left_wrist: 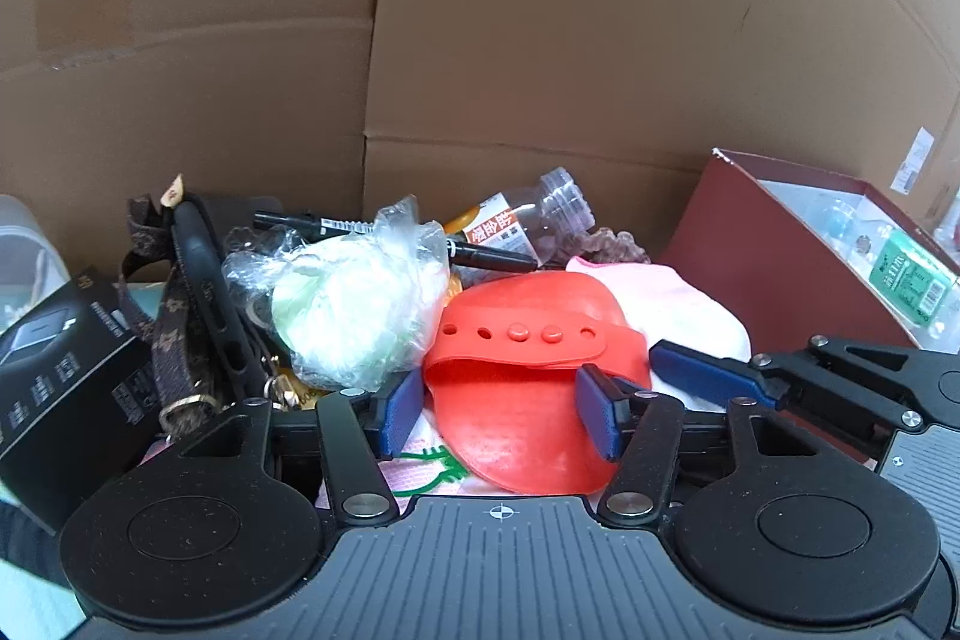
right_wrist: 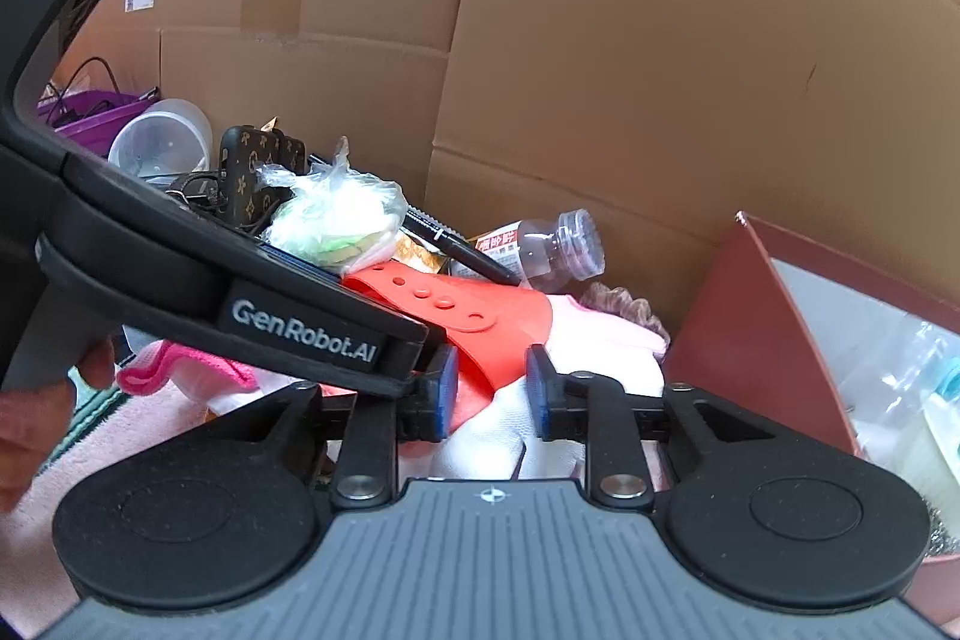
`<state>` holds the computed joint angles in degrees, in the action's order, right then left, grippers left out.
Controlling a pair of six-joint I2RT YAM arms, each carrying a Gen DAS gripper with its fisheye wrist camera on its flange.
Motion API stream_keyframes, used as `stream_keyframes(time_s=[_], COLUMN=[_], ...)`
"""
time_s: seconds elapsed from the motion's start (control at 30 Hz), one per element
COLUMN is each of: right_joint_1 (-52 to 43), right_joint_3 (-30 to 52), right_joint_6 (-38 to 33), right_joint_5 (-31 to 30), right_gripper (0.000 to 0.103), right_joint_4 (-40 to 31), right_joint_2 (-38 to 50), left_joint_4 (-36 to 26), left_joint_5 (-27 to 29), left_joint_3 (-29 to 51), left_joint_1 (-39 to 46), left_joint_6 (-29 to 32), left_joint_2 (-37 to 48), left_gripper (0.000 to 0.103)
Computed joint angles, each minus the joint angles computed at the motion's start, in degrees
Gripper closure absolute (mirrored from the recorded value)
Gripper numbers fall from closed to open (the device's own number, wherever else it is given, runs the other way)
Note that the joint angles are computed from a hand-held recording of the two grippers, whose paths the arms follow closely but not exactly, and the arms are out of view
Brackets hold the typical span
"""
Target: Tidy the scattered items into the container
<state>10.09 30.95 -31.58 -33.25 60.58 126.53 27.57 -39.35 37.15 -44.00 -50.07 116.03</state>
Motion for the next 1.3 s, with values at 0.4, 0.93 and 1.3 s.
stream_keyframes(time_s=[0.4, 0.93, 1.3], right_joint_1=[-5.6, -8.49, -5.91], right_joint_3=[-4.21, -0.47, -2.1], right_joint_6=[-7.69, -12.28, -18.97], right_joint_5=[-9.11, -10.6, -8.18], right_gripper=[0.099, 0.055, 0.057], right_joint_4=[-9.09, -6.07, 4.62], right_joint_2=[-3.46, -1.0, 2.63], left_joint_4=[-3.76, -3.24, 1.44], left_joint_5=[-2.78, -0.64, 1.07], left_joint_3=[-2.41, 0.41, -1.09], left_joint_1=[-8.32, -5.5, -3.98], left_joint_6=[-11.97, -6.27, -3.38], left_joint_2=[-1.63, -0.68, 0.3], left_gripper=[0.05, 0.037, 0.036])
